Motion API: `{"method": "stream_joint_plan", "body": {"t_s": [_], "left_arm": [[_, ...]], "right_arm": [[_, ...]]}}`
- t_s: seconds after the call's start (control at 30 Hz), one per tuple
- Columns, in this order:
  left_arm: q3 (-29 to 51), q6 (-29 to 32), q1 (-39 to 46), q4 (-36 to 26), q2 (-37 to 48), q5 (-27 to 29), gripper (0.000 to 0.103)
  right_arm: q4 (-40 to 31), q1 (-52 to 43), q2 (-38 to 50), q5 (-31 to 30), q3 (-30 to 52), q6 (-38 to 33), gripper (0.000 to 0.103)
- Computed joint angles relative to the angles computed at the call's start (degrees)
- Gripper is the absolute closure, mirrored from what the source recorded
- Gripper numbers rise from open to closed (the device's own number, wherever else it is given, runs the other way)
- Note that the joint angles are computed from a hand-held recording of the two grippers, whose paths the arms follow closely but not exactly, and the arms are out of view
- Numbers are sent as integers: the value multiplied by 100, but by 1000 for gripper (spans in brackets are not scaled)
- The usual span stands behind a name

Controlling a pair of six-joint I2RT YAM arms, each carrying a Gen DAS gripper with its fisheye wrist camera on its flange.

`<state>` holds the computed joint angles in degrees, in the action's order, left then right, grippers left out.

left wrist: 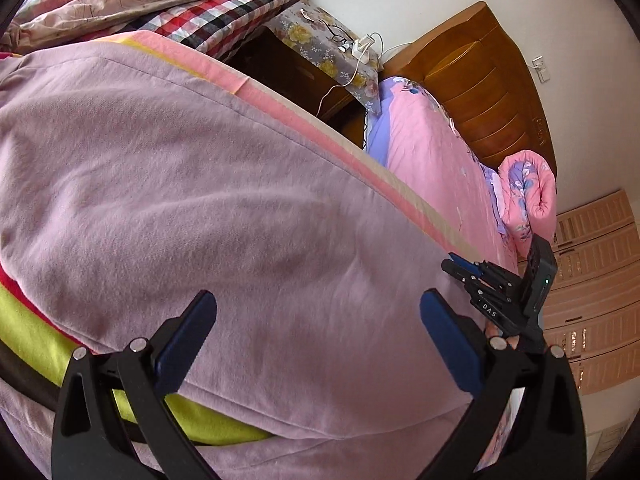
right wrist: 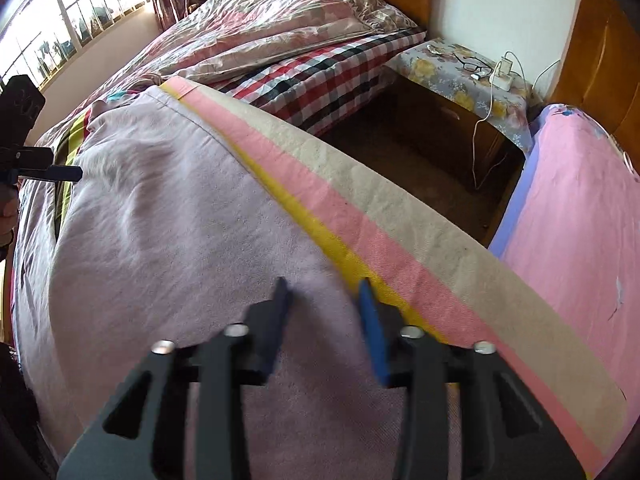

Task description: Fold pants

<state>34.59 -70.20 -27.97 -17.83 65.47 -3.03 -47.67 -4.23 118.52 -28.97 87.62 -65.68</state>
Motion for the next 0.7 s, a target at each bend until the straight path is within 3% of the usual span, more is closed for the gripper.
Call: {"method": "stream_joint_plan", "body": {"t_s": [0.13, 0.2, 0.27, 0.33, 0.43, 0.5, 0.57, 0.6, 0.63, 0.7], "left_arm": [[-165, -100, 314, 557, 112, 295, 1], [-293, -343, 215, 563, -130, 198, 1], [-492, -654, -153, 534, -549, -24, 1], [-696, -904, -804, 420, -989, -478, 1], [-903, -1409, -1657, 217, -1100, -978, 1], [-1094, -1718, -2000, 243, -1081, -1110, 1], [-1264, -1924, -2219, 345, -1111, -1205, 2], [-1313, -1978, -2368, 348, -1151, -1352, 2], [-1317, -2004, -2506, 249, -1207, -1531, 2], [-1326, -2152, -2773, -43, -1375, -1840, 2]], "right_arm": [[956, -476, -2091, -467, -2265, -621, 91], [842, -1042, -3361, -1002, -3339, -1167, 91], [27, -1946, -4426, -1491, -4155, -2240, 91], [-1176, -3112, -4849, -1744, -4665, -3503, 91], [-2001, -4894, -4750, -1481, -5467, -5152, 94], [-1899, -5628, -4323, -1178, -5691, -5259, 94], [-1785, -6156, -3891, -956, -5547, -4723, 86], [-1997, -6440, -3568, -934, -5278, -4576, 73], [-2333, -6691, -3110, -958, -4899, -4464, 47], [-2721, -6987, -2465, -1076, -4307, -4027, 22]]}}
